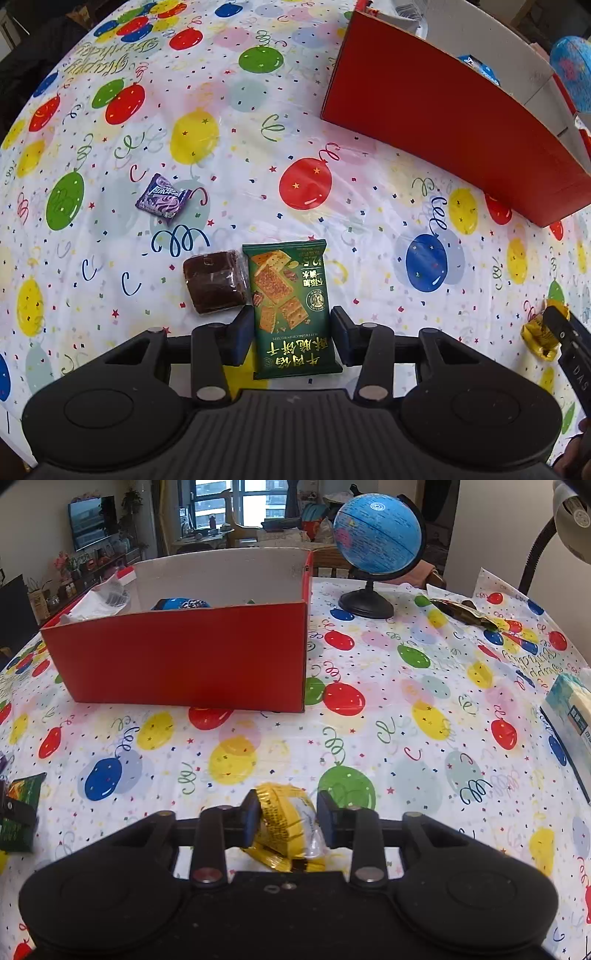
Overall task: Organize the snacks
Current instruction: 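Grasp the green cracker packet with the left tool while the right tool grasps the yellow wrapped candy, then carry the green packet and yellow candy toward the red box with both tools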
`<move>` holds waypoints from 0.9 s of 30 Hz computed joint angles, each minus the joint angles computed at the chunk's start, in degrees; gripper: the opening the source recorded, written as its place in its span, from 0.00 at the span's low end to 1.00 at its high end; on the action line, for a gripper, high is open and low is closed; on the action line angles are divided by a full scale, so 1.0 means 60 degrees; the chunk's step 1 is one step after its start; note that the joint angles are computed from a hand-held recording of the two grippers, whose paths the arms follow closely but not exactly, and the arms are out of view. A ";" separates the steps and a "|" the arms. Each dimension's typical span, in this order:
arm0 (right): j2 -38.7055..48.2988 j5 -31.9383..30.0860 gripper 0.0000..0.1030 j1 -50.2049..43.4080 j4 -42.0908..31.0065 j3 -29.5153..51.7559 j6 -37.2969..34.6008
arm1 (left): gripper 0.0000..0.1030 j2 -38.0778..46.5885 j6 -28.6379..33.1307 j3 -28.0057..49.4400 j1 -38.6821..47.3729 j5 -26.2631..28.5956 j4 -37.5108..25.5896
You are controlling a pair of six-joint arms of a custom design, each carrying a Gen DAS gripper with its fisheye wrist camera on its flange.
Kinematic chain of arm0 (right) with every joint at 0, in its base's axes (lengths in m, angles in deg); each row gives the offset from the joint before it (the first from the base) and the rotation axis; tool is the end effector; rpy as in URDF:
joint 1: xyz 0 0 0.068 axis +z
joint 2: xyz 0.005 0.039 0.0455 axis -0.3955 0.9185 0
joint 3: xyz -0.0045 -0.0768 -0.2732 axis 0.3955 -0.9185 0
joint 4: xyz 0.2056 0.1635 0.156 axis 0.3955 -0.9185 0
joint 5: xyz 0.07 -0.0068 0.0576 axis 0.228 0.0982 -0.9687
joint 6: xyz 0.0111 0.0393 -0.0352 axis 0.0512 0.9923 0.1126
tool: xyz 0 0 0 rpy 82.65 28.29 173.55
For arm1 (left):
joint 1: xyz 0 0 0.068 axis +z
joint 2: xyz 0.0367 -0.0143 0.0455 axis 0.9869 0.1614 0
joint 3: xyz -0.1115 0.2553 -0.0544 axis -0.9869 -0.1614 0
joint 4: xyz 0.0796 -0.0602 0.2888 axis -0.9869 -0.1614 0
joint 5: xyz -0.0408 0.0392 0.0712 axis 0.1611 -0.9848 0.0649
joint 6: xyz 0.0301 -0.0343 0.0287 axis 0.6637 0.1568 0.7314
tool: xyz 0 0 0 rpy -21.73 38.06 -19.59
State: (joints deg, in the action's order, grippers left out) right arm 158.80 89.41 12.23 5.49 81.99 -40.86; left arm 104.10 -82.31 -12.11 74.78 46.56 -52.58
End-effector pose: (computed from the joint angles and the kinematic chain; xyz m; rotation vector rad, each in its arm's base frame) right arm 0.1890 0.1154 0.0808 0.1256 2.4178 -0.0604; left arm 0.2867 -0.0322 0.0904 -0.1446 2.8869 -0.1516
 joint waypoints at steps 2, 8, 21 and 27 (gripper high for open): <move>-0.0134 0.0068 0.27 0.0105 -0.0067 -0.0054 0.0070 | 0.42 -0.0045 0.0027 -0.0007 0.0063 0.0065 -0.0038; -0.0925 0.0352 0.26 0.0608 -0.0738 -0.0127 0.0597 | 0.42 -0.0684 0.0269 -0.0266 0.0160 0.0248 -0.0145; -0.2953 0.1357 0.26 0.2293 -0.2983 0.0286 0.2107 | 0.42 -0.2431 0.1190 -0.0699 0.0732 0.1193 -0.0868; -0.3396 0.1797 0.26 0.3093 -0.3606 0.0773 0.2501 | 0.42 -0.3464 0.1606 -0.0776 0.0837 0.1465 -0.1330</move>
